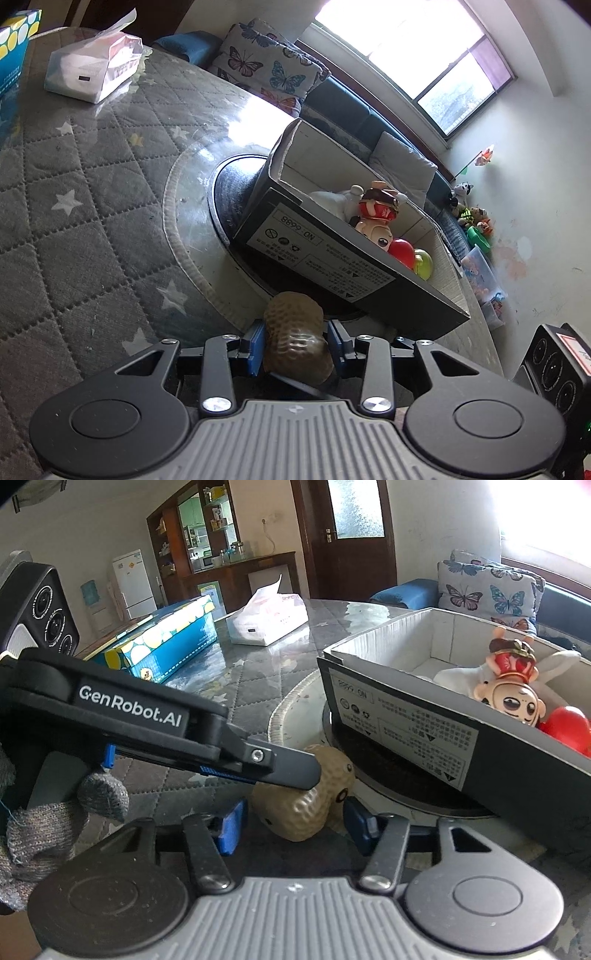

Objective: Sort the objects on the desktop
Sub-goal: 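Lift the peanut toy with the left gripper and carry it over the box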

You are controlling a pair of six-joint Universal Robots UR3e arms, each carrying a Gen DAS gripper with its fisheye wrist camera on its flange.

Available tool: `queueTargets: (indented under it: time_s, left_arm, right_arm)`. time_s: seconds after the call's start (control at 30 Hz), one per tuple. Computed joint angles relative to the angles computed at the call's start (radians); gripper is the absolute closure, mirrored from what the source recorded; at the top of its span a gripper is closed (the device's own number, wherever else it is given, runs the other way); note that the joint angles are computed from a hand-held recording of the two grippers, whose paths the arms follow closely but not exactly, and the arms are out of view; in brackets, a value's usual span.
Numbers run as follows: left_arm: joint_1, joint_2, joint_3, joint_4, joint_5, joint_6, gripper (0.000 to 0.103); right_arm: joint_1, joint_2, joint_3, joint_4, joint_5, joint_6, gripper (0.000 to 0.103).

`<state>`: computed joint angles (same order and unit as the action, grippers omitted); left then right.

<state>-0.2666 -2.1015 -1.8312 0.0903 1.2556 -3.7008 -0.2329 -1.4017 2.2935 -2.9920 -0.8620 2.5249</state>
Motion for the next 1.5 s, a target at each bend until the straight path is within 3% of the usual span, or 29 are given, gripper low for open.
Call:
queueTargets:
  time_s: [0.33,0.57,1.07,1.5]
  left_arm:
    - [-0.041,0.057,0.03,-0.035,0.012,0.016,0.065]
    - [-0.064,0.039,0.176,-0.09,0.036,0.027,0.065]
    - [-0.065,-0.162,0.585,-0.252,0.03,0.041,0.065]
    - [-0.012,-0.362,0.873,-0.391,-0.003,0.012,0.065]
  right_arm:
    - [-0.073,-0.154,0.068,0.022,0.07,-0.028,0.049]
    - [-0.1,-0.204,0.015,0.021,0.093,-0.002,0.05]
    - [-0.081,-0.019,-0.264,-0.007,0.056,0.105,0.054]
    - [-0.001,0.257,-0.64,0.166,-0.009,0.085,0.054]
